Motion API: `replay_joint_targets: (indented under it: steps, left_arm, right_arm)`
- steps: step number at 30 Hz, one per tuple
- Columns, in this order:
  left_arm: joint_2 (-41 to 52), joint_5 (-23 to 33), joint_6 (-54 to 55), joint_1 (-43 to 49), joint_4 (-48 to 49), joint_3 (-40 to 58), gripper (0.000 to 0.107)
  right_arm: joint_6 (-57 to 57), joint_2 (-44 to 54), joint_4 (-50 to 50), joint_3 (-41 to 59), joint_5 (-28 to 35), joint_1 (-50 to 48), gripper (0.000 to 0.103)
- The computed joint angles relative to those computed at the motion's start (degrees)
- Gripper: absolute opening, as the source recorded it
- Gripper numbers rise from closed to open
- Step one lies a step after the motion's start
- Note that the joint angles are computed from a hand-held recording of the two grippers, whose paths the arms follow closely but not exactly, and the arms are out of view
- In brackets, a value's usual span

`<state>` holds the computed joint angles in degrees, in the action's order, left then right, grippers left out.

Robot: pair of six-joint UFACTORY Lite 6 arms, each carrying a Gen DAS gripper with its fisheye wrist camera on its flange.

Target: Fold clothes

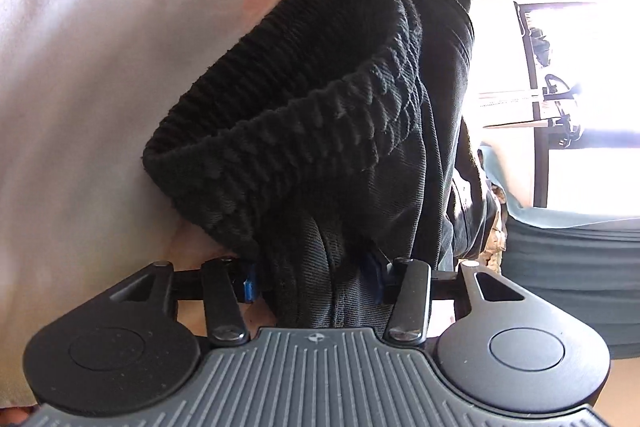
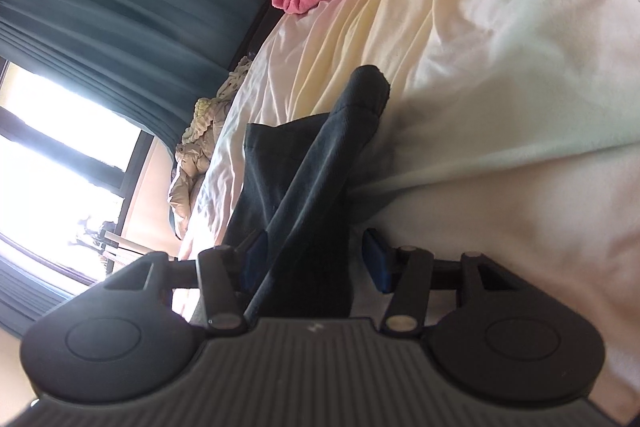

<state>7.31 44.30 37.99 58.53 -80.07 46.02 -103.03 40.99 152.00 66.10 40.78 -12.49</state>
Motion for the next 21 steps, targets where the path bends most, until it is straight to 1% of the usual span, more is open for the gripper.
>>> replay_joint_targets:
  steps: [1, 2, 3, 4, 6, 7, 10, 11, 13, 15, 16, 18, 20, 21]
  left_arm:
    - [0.63, 0.12, 0.31, 0.06, 0.12, 1.29, 0.045]
    - [0.87, -0.43, 1.29, -0.06, 0.27, 2.52, 0.033]
    - [0.98, -0.67, 1.89, -0.14, 1.13, 4.02, 0.018]
    - [1.03, -0.23, 1.83, 0.06, 2.5, 5.73, 0.015]
    - [-0.32, 2.0, 0.73, 1.45, 4.08, 8.07, 0.013]
    - [-1.34, 3.42, -0.08, 2.55, 4.78, 9.28, 0.012]
    - [-6.41, 9.73, 0.07, 8.55, 5.5, 10.89, 0.011]
    - [-7.86, 11.62, 0.13, 10.63, 6.0, 11.11, 0.011]
    - [-9.8, 15.75, 0.58, 14.95, 6.98, 11.46, 0.011]
    - [-10.91, 20.59, 2.77, 20.48, 9.28, 7.97, 0.011]
    - [-11.71, 20.97, 3.63, 21.5, 10.33, 6.2, 0.011]
    - [-12.08, 22.12, 5.65, 24.03, 12.45, 3.56, 0.011]
    - [-8.68, 24.35, 8.4, 27.78, 14.7, 3.74, 0.011]
    - [-7.87, 24.43, 9.9, 28.81, 15.39, 3.6, 0.013]
  right_arm:
    - [-1.68, 0.9, 1.67, 1.62, -1.57, 0.83, 0.052]
    - [-3.51, 1.27, 3.89, 2.59, -2.96, 1.59, 0.041]
    - [-5.36, 0.93, 6.29, 2.53, -3.03, 2.17, 0.014]
    - [-7.06, 0.36, 8.4, 2.12, -2.14, 2.62, 0.009]
    - [-10.41, -1.15, 12.22, 1.14, -0.48, 3.51, 0.006]
    - [-11.61, -2.45, 13.48, 0.37, 0.0, 3.78, 0.005]
    - [-8.74, -7.23, 14.12, -2.96, 3.09, 2.7, 0.005]
    - [-8.6, -8.79, 14.3, -3.81, 2.97, 2.26, 0.005]
    - [-10.18, -11.72, 14.72, -5.01, 0.79, 1.36, 0.005]
    - [-9.35, -12.75, 14.25, -6.4, -0.31, 0.42, 0.005]
    - [-8.08, -12.91, 13.85, -7.17, -1.21, 0.1, 0.005]
    - [-5.45, -13.18, 13.45, -9.4, -5.03, 0.04, 0.005]
    - [-1.58, -12.19, 11.14, -10.99, -7.5, -0.42, 0.005]
    - [-0.31, -11.11, 9.68, -11.06, -8.72, -0.69, 0.005]
